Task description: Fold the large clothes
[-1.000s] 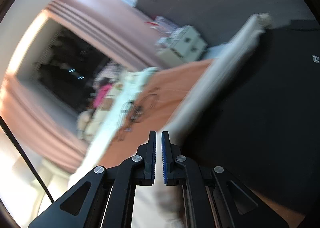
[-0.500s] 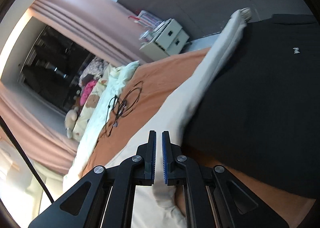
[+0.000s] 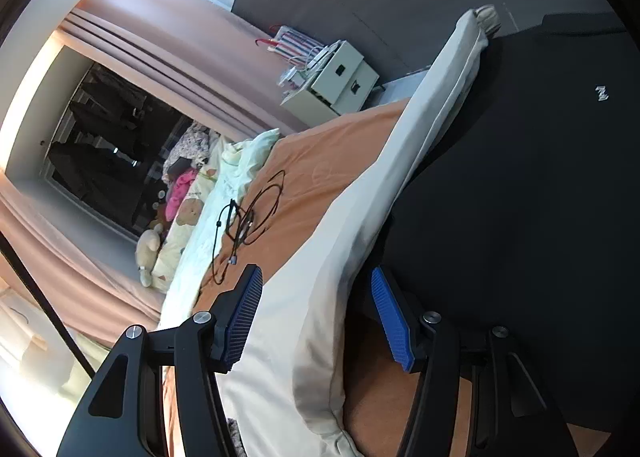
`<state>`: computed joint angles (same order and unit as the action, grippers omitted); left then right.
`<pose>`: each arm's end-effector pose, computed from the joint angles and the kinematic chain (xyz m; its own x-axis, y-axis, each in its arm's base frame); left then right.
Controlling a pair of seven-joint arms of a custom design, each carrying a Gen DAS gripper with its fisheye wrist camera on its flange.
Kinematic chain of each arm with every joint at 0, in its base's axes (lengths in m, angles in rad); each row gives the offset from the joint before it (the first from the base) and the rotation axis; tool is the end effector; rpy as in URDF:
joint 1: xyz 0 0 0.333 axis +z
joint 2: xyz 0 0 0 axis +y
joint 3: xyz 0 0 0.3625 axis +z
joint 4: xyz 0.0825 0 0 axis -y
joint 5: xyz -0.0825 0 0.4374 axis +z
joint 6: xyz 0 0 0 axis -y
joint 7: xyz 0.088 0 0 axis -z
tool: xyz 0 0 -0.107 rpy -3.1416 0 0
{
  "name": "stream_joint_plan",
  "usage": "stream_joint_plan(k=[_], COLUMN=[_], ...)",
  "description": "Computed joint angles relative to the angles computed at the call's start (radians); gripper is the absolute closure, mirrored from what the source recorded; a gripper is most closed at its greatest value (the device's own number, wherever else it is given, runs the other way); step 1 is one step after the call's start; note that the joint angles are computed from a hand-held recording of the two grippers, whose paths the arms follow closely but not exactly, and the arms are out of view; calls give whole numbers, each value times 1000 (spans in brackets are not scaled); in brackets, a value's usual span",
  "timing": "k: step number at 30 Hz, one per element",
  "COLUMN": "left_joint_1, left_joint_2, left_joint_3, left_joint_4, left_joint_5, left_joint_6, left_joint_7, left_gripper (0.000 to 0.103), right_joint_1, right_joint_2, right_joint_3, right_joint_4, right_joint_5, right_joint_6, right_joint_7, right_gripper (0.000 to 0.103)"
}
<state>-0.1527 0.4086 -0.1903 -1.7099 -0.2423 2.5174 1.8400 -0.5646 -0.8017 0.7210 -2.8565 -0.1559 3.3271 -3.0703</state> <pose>0.7205 -0.2361 0.4155 -0.4301 -0.8861 0.1727 -0.8461 0.3289 -0.4195 0.3809 0.0941 0.4842 -0.4325 -0.4929 -0.7550 -0.0473 0.8486 -0.5269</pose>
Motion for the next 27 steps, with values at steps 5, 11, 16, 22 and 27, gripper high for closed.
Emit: stream_joint_plan(k=[5,11,16,22,27], left_joint_1=[-5,-3,8,17,29], left_joint_2=[22,17,4,-19,-41], left_joint_3=[0,2,-1,-3,-8], left_joint_4=[20,14,2,-20,-42], left_joint_5=[-1,3,-13,-28,-55], left_joint_6=[0,2,5,12,20], left_joint_7=[-14,-18,-15,-3,14], left_gripper=[39,39,39,39,39], right_joint_1=[-19,-18,0,36,78], right_joint_2=[90,29,45,76,155], right_joint_3=[0,23,26,20,3], right_joint_4=[5,-26,-24,-7,44], right_joint_5=[10,99,135,176,168], right_joint_6=[95,114,149,173,169], right_joint_7=[-62,-115,-171,-261,-370], right_gripper=[82,102,103,103,103])
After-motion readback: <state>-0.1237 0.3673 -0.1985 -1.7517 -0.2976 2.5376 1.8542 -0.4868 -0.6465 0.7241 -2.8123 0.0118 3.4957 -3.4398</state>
